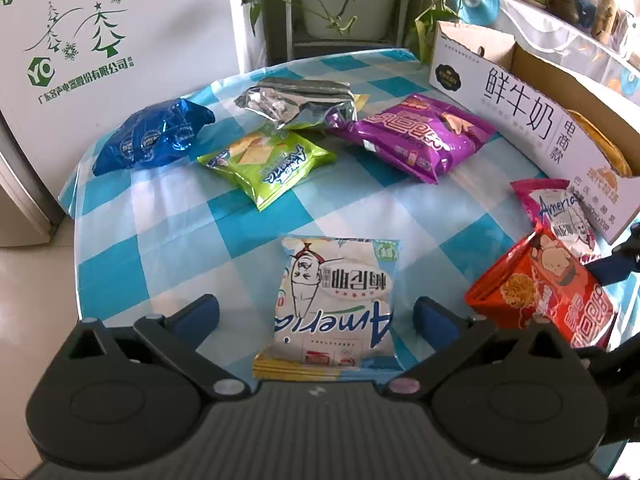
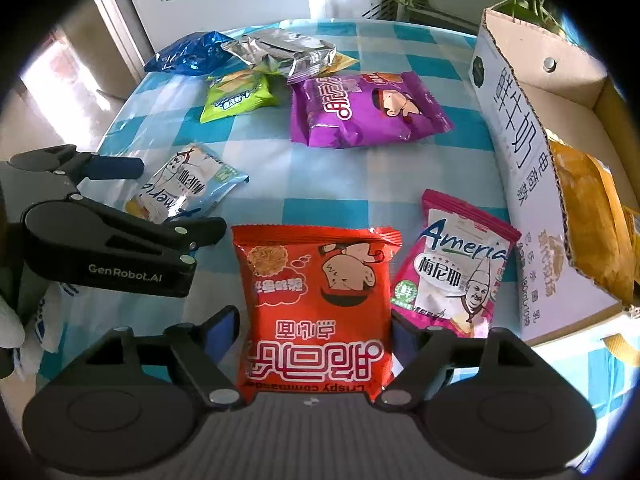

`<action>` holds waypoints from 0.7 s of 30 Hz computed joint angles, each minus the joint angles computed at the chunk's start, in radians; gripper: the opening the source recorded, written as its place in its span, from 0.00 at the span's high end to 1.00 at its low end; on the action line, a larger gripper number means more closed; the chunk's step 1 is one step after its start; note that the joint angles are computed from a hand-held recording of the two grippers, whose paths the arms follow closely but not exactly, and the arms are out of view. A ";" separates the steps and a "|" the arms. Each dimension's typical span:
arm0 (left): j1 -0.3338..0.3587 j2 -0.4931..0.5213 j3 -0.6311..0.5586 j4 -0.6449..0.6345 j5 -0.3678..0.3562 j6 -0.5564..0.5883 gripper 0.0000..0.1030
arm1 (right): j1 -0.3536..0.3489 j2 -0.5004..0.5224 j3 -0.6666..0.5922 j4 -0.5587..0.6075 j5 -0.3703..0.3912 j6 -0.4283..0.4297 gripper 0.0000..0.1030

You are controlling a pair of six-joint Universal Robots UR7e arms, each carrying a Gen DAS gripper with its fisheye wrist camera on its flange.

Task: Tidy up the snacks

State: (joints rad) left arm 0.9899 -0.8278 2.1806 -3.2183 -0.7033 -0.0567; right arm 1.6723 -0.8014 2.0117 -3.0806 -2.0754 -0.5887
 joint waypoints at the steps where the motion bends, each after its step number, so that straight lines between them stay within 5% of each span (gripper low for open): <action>1: 0.000 0.000 0.000 0.000 0.000 -0.001 0.00 | 0.001 0.001 0.001 -0.005 -0.003 -0.006 0.19; 14: -0.005 -0.001 0.004 -0.004 0.003 -0.004 0.02 | 0.016 0.027 0.023 -0.097 -0.035 -0.091 0.25; 17: -0.014 -0.003 0.013 -0.014 -0.001 -0.009 0.12 | 0.018 0.027 0.030 -0.114 -0.038 -0.103 0.26; 21: -0.032 -0.003 0.031 -0.049 -0.019 0.010 0.41 | 0.020 0.032 0.034 -0.152 -0.039 -0.111 0.26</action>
State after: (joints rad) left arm 0.9582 -0.8312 2.2115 -3.2672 -0.7226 -0.0463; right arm 1.6919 -0.7696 2.0457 -3.2326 -2.1149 -0.6995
